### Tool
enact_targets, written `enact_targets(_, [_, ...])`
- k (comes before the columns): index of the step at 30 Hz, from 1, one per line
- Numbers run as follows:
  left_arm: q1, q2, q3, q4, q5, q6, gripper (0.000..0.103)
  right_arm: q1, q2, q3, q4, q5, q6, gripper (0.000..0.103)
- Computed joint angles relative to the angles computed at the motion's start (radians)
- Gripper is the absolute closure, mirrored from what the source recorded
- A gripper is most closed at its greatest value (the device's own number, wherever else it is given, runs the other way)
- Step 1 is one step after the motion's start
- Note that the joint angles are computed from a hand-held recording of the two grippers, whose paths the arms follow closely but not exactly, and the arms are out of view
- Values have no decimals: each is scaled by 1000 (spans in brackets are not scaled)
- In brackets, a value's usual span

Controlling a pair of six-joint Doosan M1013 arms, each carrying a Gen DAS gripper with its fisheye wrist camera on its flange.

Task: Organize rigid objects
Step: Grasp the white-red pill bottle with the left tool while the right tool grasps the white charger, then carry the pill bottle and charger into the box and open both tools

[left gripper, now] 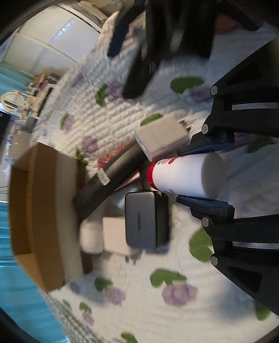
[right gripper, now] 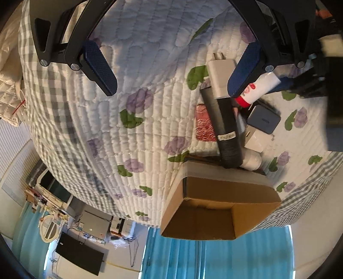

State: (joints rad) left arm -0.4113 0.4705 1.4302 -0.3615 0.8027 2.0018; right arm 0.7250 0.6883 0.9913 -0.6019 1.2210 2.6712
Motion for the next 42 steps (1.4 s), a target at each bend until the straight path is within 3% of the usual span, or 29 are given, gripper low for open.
enact_targets(4, [16,-48,50,51,-93,-17,66,-5,15,-17,63,-19,-47,0])
enact_targets(8, [35,-59,55,103,-138,-75,66,-8,49,-59,138,-8,-138,0])
enact_targets(13, [39,-38,25,160,-138,-154,66,-9,111,-140,191,49,-220,9])
enact_targets(15, [41,-37,27,160,-139,-161,66,-9,132,-168,200,77,-227,23])
enact_targets(17, [43,-36,26,156,-137,-158,66,-13,147,-189,222,92,-244,27])
enact_targets(19, [43,-35,26,156,-138,-159,66,-14,152,-196,226,104,-241,39])
enact_targets(21, [43,-34,26,156,-141,-157,66,-19,143,-183,242,82,-231,63])
enact_targets(27, [41,-53,27,176,-150,-162,66,-18,89,-124,211,10,-159,63])
enact_targets(33, [38,-75,-5,184,-184,-115,66,-19,49,-147,184,18,-167,63])
enact_targets(39, [43,-45,-133,105,-195,-26,66,-30,61,-279,148,77,-289,63])
enact_targets(42, [31,5,-233,149,-182,-54,66,-48,92,-387,136,111,-352,63])
